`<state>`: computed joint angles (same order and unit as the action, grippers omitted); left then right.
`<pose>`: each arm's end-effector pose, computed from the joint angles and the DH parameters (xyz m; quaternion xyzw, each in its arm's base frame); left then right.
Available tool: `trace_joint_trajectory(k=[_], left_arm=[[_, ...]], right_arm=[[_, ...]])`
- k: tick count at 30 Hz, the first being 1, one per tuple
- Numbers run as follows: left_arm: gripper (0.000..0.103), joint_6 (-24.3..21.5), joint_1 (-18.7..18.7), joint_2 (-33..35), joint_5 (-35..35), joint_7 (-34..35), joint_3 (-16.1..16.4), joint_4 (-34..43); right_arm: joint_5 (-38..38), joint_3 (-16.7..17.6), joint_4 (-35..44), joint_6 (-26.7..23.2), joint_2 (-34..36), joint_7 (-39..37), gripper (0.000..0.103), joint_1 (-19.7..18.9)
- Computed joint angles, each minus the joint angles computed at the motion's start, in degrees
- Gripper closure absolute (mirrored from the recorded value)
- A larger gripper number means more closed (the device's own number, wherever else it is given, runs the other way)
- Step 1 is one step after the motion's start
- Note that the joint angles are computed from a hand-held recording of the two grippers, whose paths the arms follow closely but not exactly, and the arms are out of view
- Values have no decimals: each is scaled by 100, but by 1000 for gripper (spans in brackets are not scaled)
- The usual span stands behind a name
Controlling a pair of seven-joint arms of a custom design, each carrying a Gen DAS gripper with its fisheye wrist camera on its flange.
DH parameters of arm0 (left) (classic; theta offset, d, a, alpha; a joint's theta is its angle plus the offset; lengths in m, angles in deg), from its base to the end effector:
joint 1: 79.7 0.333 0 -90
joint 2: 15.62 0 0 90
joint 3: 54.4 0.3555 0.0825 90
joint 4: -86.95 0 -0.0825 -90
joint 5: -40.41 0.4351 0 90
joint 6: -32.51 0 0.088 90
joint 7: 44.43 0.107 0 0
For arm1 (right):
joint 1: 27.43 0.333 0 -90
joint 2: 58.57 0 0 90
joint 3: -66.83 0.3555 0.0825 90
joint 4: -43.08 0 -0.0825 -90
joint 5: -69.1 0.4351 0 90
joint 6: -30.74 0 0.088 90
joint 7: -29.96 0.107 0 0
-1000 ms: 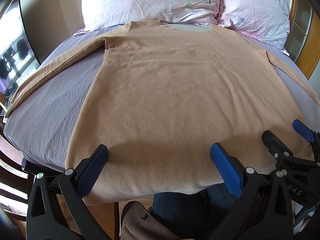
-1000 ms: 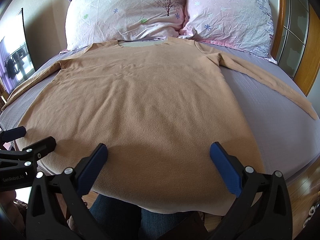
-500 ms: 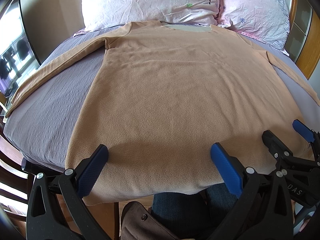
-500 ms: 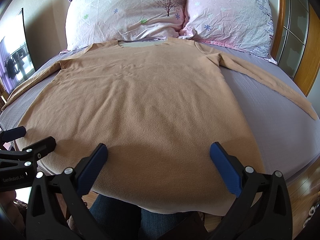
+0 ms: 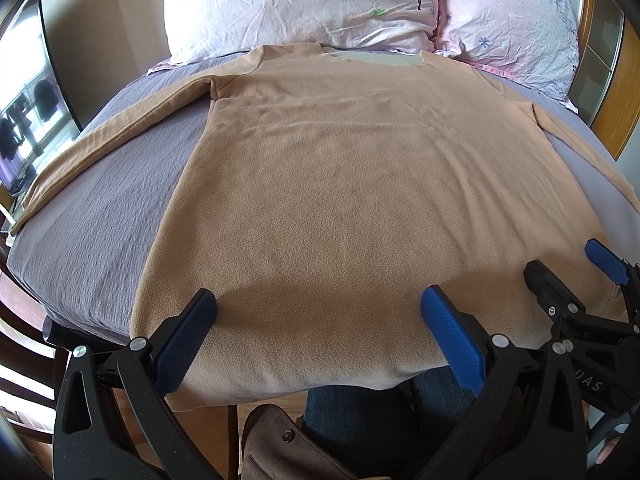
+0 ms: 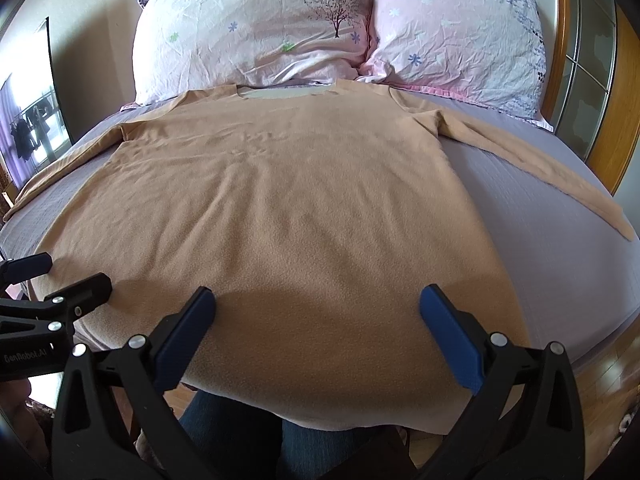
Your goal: Fold small clothes
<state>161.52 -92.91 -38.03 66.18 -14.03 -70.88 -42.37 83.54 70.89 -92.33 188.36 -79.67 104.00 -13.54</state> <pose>0.4390 -0.2545 0.5746 -0.7670 0.5658 -0.1697 0.2506 0.4934 0.1530 0.5715 -0.7733 0.5116 -0.2012 0.3159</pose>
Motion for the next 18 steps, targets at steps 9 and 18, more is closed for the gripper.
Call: trace_joint_trajectory(k=[9,18], left_arm=[[1,22,7,-76,52,8,-5,-37],[1,603,78,-181,259,82,72,-237]], right_arm=[[2074,-1359,-106,501,-23,-2401,2,1364],[2423,-1537,1927,-266,1455,-101,19,-333]])
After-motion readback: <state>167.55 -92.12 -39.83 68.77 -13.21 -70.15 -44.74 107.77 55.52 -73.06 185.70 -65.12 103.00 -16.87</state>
